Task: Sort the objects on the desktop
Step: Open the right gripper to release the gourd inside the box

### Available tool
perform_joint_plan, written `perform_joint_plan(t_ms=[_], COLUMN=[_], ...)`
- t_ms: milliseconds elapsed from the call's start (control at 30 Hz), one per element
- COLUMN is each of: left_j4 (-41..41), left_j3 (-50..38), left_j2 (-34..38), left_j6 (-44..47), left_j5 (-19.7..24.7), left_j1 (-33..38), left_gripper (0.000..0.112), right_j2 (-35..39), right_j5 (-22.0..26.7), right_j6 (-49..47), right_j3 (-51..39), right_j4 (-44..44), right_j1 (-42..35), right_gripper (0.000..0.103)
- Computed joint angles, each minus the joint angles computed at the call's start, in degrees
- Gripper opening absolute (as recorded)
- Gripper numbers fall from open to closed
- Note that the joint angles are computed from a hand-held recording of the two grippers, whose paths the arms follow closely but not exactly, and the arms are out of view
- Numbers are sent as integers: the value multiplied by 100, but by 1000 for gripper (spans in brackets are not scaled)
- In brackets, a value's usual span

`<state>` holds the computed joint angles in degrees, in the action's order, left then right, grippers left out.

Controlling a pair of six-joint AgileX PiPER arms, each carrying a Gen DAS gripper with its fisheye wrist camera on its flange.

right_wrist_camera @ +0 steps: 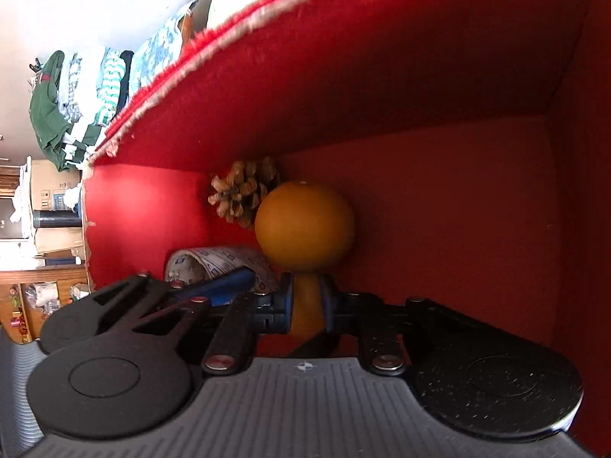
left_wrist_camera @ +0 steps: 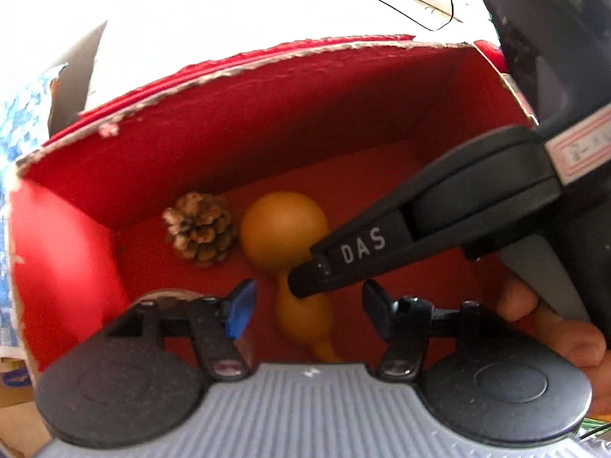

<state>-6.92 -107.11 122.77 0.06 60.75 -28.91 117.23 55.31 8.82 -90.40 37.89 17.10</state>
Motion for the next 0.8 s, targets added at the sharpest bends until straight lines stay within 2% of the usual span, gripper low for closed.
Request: perform_joint_plan(t_ms=[167, 333, 433, 600, 800], left_j4=[-20, -202, -318, -594, -642], left_j3=[244, 553, 874, 1442, 2697], left_j2=[-132, -331, -565, -1076, -2302], left_j6=[10, 140, 232, 373, 436], left_j5=[-144, -373, -672, -1111, -1885], left_j1=[86, 127, 121, 131, -65], left_gripper=[48, 58, 64, 66, 70], right_j2=[119, 216, 40, -718, -2189], right_j5=[-115, -66, -116, -497, -893], right_j6=[3, -138, -309, -784, -1928], right_j3=[-143, -362, -112, 776, 2252], right_j4=[51, -104, 52, 396, 1288], right_j1=[117, 227, 144, -71, -455], right_gripper=[18, 21, 24, 28, 30])
